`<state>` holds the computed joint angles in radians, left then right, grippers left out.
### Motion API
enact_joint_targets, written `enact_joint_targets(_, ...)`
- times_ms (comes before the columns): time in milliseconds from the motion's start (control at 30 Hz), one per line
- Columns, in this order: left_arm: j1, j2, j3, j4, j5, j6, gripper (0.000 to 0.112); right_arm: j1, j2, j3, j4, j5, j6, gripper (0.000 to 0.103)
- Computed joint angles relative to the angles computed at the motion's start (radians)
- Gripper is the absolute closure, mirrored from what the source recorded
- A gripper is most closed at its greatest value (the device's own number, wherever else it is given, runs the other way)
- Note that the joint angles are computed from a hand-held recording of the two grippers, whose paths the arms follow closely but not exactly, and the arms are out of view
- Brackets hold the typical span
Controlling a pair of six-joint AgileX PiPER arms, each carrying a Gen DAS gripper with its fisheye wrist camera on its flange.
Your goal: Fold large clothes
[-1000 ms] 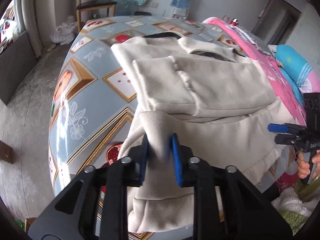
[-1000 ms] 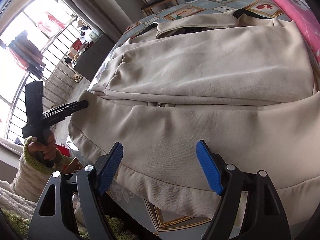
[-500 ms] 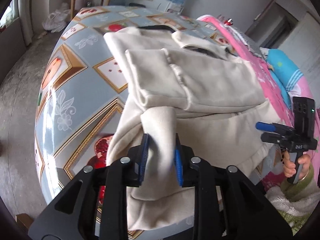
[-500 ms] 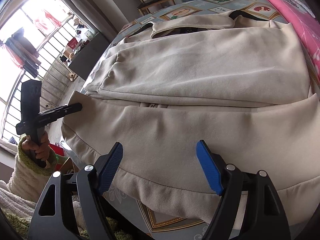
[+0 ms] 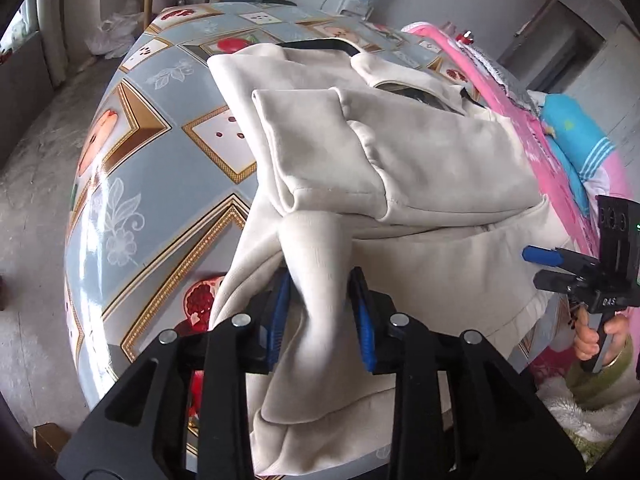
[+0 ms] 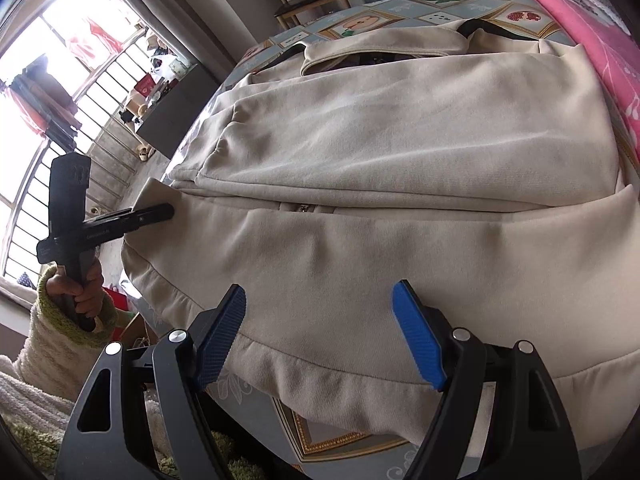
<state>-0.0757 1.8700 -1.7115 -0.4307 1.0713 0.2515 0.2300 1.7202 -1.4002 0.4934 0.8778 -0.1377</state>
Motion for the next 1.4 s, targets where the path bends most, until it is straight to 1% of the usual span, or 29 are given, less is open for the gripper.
enact_joint_targets(67,-0.037,-0.011,0.005,0.075,-0.015,-0.057,0.087,-0.006,-0.027,0.018,-0.032,0.007,0.016,0.029)
enact_joint_targets(167,-0.106,-0.034,0.023,0.228,-0.045,-0.159,0.088,-0.033,-0.099,0.068,-0.106,-0.004,0.083,0.029)
enact_joint_targets(233,-0.15,-0.044,0.027,0.325,-0.052,-0.226,0.088,-0.074,-0.141,0.105,-0.109,-0.018,0.104,0.029)
enact_joint_targets(300,-0.2,-0.053,0.033,0.427,-0.054,-0.295,0.088,-0.106,-0.16,0.13,-0.107,-0.027,0.116,0.029)
enact_joint_targets(400,-0.238,-0.056,0.026,0.514,-0.043,-0.346,0.088,-0.123,-0.143,0.148,-0.155,-0.011,0.165,0.029)
enact_joint_targets(467,-0.251,-0.052,0.02,0.539,-0.038,-0.365,0.088,-0.144,-0.161,0.173,-0.124,-0.013,0.131,0.029)
enact_joint_targets(533,-0.255,-0.053,0.019,0.549,-0.032,-0.375,0.088,-0.175,-0.195,0.173,-0.123,-0.02,0.123,0.029)
enact_joint_targets(600,-0.258,-0.049,0.015,0.556,-0.029,-0.384,0.088,-0.236,-0.225,0.17,-0.068,-0.037,0.071,0.029)
enact_joint_targets(633,-0.26,-0.049,0.017,0.563,-0.03,-0.39,0.088,-0.268,-0.229,0.16,-0.044,-0.032,0.054,0.029)
enact_joint_targets(700,-0.266,-0.049,0.018,0.571,-0.032,-0.402,0.088,-0.333,-0.196,0.105,-0.022,-0.015,0.027,0.029)
enact_joint_targets(767,-0.266,-0.048,0.015,0.569,-0.029,-0.406,0.088,-0.377,-0.145,0.061,0.026,-0.003,-0.044,0.029)
enact_joint_targets(900,-0.258,-0.041,0.007,0.552,-0.027,-0.41,0.088,-0.449,0.007,-0.048,0.14,0.067,-0.164,0.029)
enact_joint_targets(967,-0.256,-0.039,0.004,0.55,-0.025,-0.412,0.088,-0.477,0.073,-0.085,0.215,0.119,-0.203,0.038)
enact_joint_targets(1033,-0.258,-0.037,0.0,0.554,-0.023,-0.419,0.088,-0.51,0.114,-0.102,0.295,0.174,-0.239,0.039)
enact_joint_targets(1100,-0.263,-0.035,-0.001,0.564,-0.022,-0.428,0.088,-0.527,0.106,-0.09,0.339,0.202,-0.277,0.042)
enact_joint_targets(1167,-0.268,-0.035,-0.001,0.573,-0.022,-0.436,0.088,-0.542,0.078,-0.063,0.371,0.225,-0.319,0.046)
enact_joint_targets(1233,-0.271,-0.037,0.002,0.58,-0.022,-0.442,0.088,-0.556,0.043,-0.031,0.399,0.244,-0.364,0.047)
enact_joint_targets(1267,-0.272,-0.036,0.0,0.583,-0.02,-0.443,0.088,-0.566,0.034,-0.02,0.425,0.265,-0.393,0.05)
enact_joint_targets(1333,-0.275,-0.034,-0.003,0.587,-0.016,-0.445,0.088,-0.582,0.017,0.001,0.477,0.303,-0.451,0.05)
enact_joint_targets(1400,-0.278,-0.031,-0.008,0.593,-0.012,-0.447,0.088,-0.574,0.014,-0.003,0.47,0.309,-0.468,0.05)
